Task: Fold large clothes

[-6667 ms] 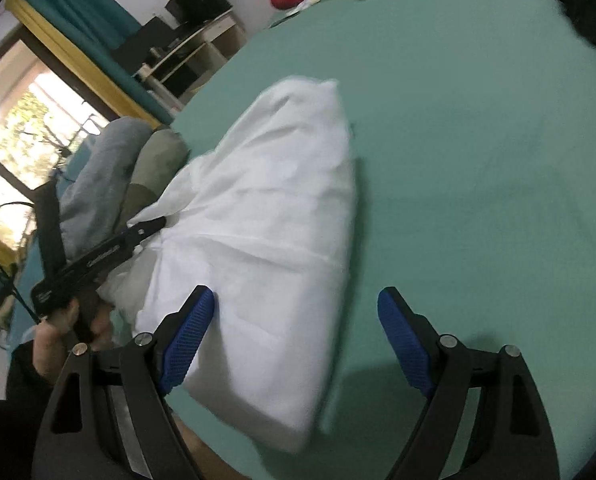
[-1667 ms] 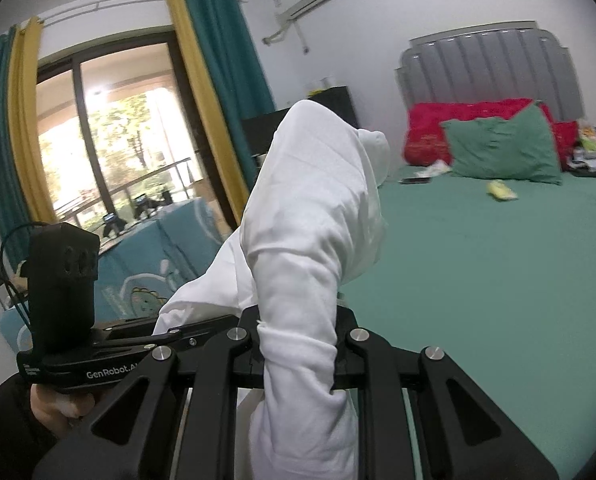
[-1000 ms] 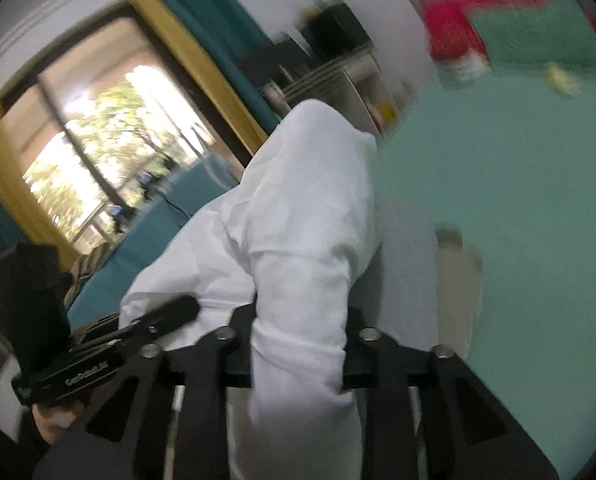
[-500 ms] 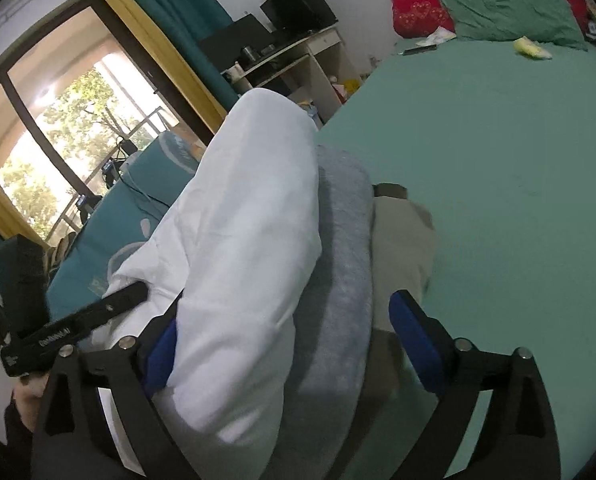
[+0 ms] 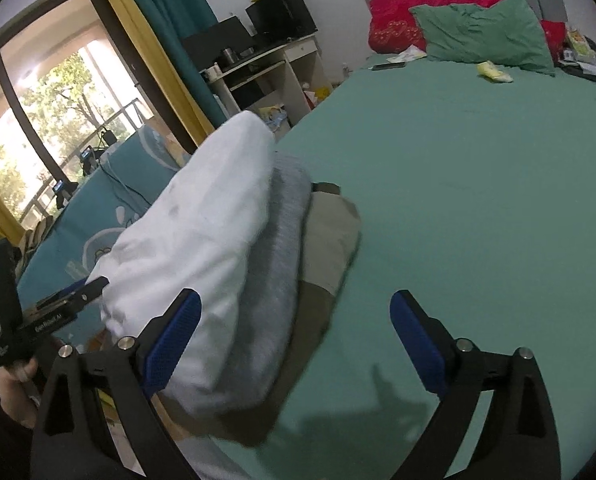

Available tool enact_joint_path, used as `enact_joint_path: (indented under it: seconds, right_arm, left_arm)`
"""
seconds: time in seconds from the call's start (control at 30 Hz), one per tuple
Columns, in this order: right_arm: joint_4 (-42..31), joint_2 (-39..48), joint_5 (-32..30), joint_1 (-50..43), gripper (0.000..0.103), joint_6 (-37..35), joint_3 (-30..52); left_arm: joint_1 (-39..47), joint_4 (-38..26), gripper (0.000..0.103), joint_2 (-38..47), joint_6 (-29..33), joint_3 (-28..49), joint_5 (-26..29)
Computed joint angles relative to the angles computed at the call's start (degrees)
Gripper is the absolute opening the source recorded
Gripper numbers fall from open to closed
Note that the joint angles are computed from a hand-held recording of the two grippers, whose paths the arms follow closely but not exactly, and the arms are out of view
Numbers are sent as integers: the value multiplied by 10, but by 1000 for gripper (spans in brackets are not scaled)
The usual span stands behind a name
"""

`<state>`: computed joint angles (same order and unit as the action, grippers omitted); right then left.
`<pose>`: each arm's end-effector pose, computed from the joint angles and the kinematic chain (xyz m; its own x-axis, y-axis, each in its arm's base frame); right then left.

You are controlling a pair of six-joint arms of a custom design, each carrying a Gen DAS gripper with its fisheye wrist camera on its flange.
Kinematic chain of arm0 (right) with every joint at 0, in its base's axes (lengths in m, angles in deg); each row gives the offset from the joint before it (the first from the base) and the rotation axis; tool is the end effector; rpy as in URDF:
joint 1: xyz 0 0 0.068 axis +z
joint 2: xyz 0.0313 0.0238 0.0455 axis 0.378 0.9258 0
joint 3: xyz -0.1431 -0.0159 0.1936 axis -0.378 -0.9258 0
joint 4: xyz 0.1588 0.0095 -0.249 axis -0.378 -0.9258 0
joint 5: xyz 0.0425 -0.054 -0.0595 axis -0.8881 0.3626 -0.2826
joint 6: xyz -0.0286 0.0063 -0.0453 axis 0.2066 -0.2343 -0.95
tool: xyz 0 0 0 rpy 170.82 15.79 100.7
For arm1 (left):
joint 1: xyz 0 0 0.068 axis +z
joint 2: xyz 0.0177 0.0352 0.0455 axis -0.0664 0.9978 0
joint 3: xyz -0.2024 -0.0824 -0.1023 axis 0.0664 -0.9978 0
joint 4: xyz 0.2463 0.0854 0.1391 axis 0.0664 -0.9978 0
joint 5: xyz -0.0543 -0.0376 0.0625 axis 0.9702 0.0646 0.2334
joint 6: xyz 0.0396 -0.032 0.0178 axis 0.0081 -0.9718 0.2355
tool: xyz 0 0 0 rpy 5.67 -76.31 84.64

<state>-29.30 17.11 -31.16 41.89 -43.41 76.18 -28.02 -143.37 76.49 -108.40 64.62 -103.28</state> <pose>0.2970 0.1210 0.2569 -0.7519 -0.0784 -0.6545 -0.4388 0.8006 0.4081 0.2002 -0.0721 0.2927 -0.6545 -0.2459 -0.7149 -0.3093 0.9500 -0.0436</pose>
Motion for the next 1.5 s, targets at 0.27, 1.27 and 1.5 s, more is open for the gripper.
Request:
enact_joint_path:
  seconds: [0.27,1.27,1.5]
  right_arm:
    - [-74,-64,-35,-78,95,-61,-35]
    - [-424,-146,-208,-644,95,-533,37]
    - [-509,-108,-262,-755,95,-639,123]
  left_arm:
    - [-186,-66,71,-30,-161,19,-149]
    - [-498,-87,71,407,-347,399,-238]
    - [-534,-196,71,531,-364,593,-285]
